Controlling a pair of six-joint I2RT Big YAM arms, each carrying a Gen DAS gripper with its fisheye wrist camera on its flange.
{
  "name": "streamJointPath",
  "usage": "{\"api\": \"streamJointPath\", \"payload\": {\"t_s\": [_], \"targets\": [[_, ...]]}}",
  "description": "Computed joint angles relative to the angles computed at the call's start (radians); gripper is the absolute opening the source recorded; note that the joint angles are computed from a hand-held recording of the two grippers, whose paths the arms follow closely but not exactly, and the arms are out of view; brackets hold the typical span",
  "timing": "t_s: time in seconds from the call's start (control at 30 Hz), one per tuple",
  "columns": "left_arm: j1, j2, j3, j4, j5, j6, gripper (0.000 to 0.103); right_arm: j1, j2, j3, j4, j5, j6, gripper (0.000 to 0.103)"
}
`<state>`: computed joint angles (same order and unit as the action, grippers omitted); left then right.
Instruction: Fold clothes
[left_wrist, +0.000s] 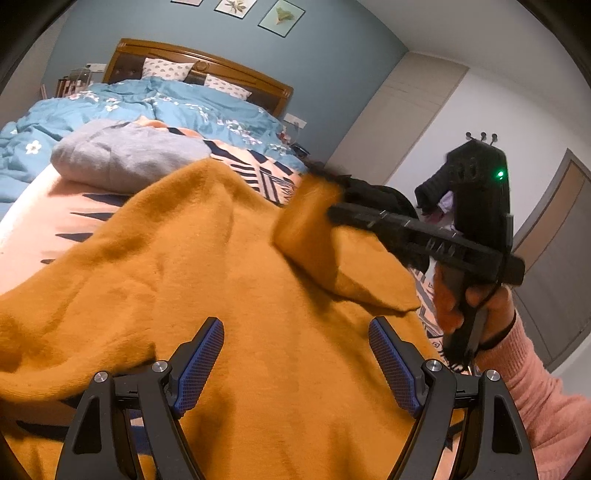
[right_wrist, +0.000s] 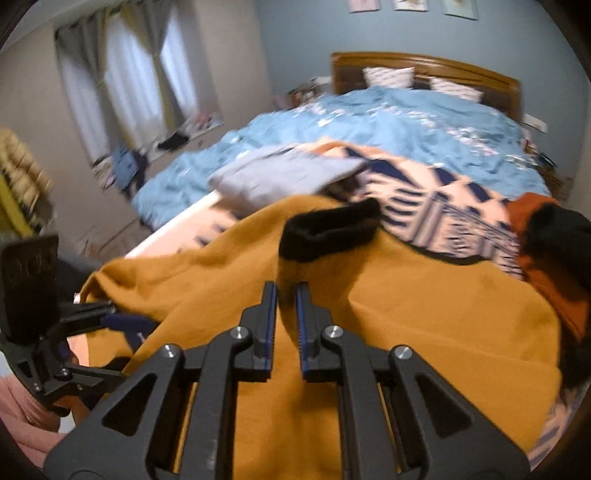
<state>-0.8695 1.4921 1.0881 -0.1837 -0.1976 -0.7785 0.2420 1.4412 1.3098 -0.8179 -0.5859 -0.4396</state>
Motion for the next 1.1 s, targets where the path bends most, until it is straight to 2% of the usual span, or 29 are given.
{"api": "streamJointPath", "payload": {"t_s": [0.07, 0.17, 0.23, 0.33, 0.5, 0.63, 0.7, 0.77, 0.83, 0.9, 0.97, 1.03, 1.1], "targets": [[0.004, -0.002, -0.007, 0.000, 0.004, -0.006, 0.083, 0.016, 0.020, -0.008, -0.033, 0.001, -0.027, 0.015], [0.012, -0.004, -0.016, -0.003, 0.012, -0.013, 0.083, 0.011, 0.033, -0.025, -0.090, -0.044, -0.058, 0.016], [0.017, -0.003, -0.018, -0.005, 0.019, -0.013, 0.083, -0.016, 0.026, -0.043, -0.091, -0.065, -0.073, 0.017], [0.028, 0.010, -0.002, -0.023, 0.030, -0.008, 0.083, -0.074, 0.010, -0.059, -0.074, -0.046, -0.081, 0.022], [0.052, 0.059, 0.063, -0.081, 0.046, 0.014, 0.083, -0.156, 0.021, -0.066, -0.075, 0.002, -0.090, 0.022], [0.076, 0.115, 0.128, -0.134, 0.061, 0.028, 0.083, -0.179, 0.034, -0.081, -0.094, 0.047, -0.128, 0.023], [0.083, 0.134, 0.151, -0.164, 0.050, 0.028, 0.083, -0.180, 0.037, -0.092, -0.092, 0.067, -0.134, 0.028], [0.087, 0.112, 0.122, -0.138, 0.050, -0.004, 0.083, -0.186, 0.033, -0.101, -0.084, 0.056, -0.139, 0.031], [0.076, 0.062, 0.073, -0.111, 0.008, -0.018, 0.083, -0.186, 0.020, -0.106, -0.085, 0.031, -0.145, 0.033], [0.059, -0.010, 0.016, -0.108, -0.063, -0.028, 0.083, -0.184, 0.006, -0.106, -0.103, -0.010, -0.161, 0.042], [0.041, -0.099, -0.048, -0.121, -0.142, -0.055, 0.083, -0.174, -0.011, -0.109, -0.113, -0.041, -0.175, 0.046], [0.018, -0.182, -0.100, -0.175, -0.252, -0.080, 0.083, -0.161, -0.026, -0.113, -0.123, -0.070, -0.192, 0.047], [0.001, -0.241, -0.141, -0.270, -0.337, -0.129, 0.083, -0.143, -0.036, -0.117, -0.128, -0.092, -0.194, 0.047]]}}
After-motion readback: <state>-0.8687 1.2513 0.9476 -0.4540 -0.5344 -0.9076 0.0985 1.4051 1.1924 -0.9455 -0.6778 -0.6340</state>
